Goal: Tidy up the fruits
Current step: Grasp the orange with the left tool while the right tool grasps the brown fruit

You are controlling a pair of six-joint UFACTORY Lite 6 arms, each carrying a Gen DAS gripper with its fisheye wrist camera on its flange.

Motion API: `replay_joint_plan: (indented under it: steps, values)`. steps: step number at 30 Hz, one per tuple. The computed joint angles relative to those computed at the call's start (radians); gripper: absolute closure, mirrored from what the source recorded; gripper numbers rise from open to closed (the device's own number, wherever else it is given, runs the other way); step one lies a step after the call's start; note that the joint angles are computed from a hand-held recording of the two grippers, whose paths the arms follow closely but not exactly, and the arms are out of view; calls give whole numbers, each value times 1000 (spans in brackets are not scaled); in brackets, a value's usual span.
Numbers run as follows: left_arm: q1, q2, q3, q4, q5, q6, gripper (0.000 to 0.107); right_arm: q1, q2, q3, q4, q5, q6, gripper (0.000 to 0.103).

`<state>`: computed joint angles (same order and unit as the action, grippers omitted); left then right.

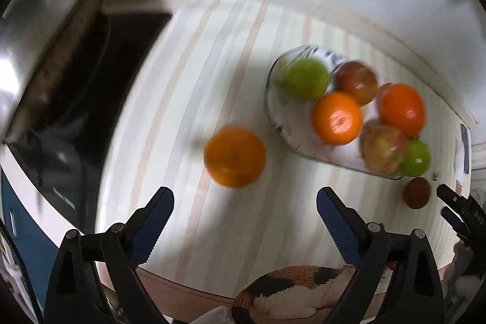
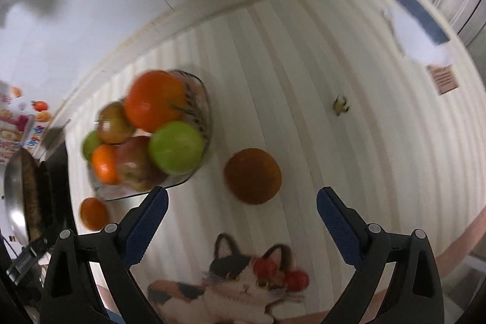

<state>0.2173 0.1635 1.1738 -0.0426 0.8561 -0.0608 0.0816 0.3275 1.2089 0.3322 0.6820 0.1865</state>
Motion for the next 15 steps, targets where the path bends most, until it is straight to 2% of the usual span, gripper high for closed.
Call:
replay_joint_plan:
  steps: [3, 6, 7, 10, 15]
  values:
    - [30, 21, -40, -10, -20, 3, 11, -5, 120, 43, 45, -35, -49, 7]
    - [63, 37, -70, -15, -31, -6, 11, 2, 215, 86, 72, -61, -95, 27]
    - [76, 41, -75, -22, -33, -2, 11, 11, 228, 90, 48, -72, -76, 42]
    - [91, 48, -80, -14, -40, 0, 11, 41, 204, 54, 8, -119, -55, 43]
    - [94, 94, -29, -55, -38, 44, 11, 114, 129, -20, 51, -110, -96, 44]
